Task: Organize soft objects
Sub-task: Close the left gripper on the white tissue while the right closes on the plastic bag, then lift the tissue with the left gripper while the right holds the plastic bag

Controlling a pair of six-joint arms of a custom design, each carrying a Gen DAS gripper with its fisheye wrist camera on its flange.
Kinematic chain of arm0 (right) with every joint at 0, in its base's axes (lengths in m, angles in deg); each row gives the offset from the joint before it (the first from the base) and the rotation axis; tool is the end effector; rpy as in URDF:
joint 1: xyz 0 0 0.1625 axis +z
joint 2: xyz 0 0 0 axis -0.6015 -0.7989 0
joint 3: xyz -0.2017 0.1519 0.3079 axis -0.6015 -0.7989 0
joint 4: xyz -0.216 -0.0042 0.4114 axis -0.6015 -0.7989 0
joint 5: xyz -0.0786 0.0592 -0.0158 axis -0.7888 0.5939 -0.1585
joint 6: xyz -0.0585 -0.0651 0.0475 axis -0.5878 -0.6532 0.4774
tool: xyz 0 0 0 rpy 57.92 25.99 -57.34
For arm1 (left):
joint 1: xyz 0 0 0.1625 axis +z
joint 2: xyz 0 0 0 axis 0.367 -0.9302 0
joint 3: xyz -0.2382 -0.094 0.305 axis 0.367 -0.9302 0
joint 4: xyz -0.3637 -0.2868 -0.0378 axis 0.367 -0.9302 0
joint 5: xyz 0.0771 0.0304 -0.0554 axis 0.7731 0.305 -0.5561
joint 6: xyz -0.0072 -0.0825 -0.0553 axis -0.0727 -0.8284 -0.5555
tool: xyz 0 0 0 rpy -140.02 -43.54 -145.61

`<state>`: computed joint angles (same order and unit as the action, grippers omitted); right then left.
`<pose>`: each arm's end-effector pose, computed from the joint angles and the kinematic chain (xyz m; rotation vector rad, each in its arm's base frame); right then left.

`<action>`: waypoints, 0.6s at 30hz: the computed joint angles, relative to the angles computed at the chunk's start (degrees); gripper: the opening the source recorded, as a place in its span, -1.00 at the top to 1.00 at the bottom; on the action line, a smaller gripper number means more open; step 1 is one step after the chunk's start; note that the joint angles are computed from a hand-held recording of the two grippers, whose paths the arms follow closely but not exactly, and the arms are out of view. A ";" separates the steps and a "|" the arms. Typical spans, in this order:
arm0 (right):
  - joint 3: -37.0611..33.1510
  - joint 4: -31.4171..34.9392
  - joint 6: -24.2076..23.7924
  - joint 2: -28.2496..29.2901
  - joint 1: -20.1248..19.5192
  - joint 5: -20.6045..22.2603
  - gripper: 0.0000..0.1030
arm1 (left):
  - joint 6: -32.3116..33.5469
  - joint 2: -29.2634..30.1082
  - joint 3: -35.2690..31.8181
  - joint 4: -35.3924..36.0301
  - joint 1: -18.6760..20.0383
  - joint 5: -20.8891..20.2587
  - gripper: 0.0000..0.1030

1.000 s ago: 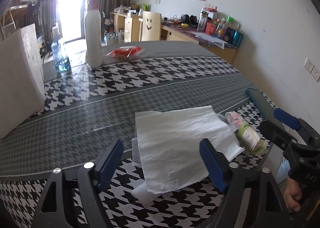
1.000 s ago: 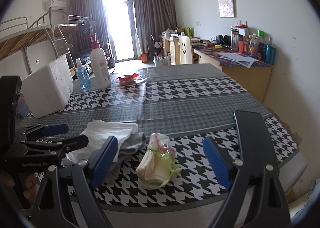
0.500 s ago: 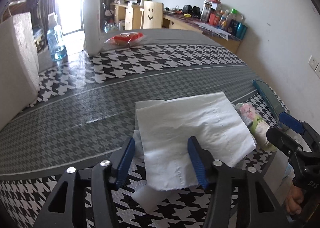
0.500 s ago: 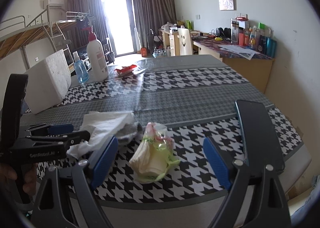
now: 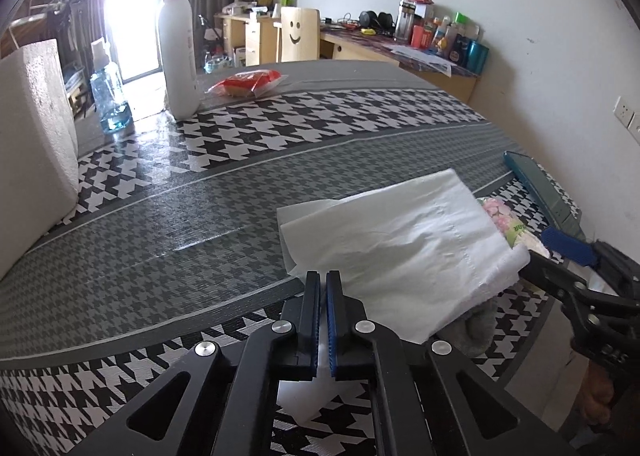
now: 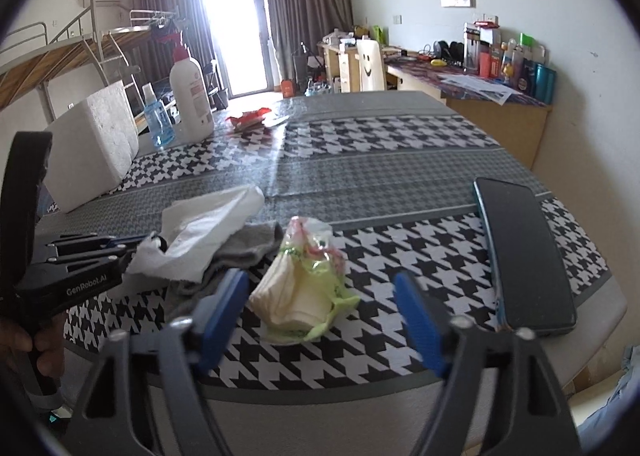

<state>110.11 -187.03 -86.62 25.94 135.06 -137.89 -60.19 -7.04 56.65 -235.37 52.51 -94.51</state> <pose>0.1929 -0.6411 -0.0889 0.8175 -2.3948 0.8304 0.0207 -0.6328 0.1367 0.3708 2.3524 -0.8507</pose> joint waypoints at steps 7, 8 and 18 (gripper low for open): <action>-0.07 2.48 0.92 -0.34 0.05 -0.69 0.29 | -0.08 -2.46 1.88 -1.60 -0.12 -2.64 0.95; 0.14 2.12 0.78 -0.43 0.09 -0.64 0.37 | -0.20 -2.64 2.01 -1.74 -0.23 -2.81 0.95; 1.17 -1.04 0.57 -0.87 0.81 -0.28 0.59 | -0.06 -6.50 4.88 -2.42 -0.55 -7.80 0.98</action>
<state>111.27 -188.07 -86.05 25.06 135.87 -138.17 -60.25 -13.53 61.53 -237.79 51.96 -102.31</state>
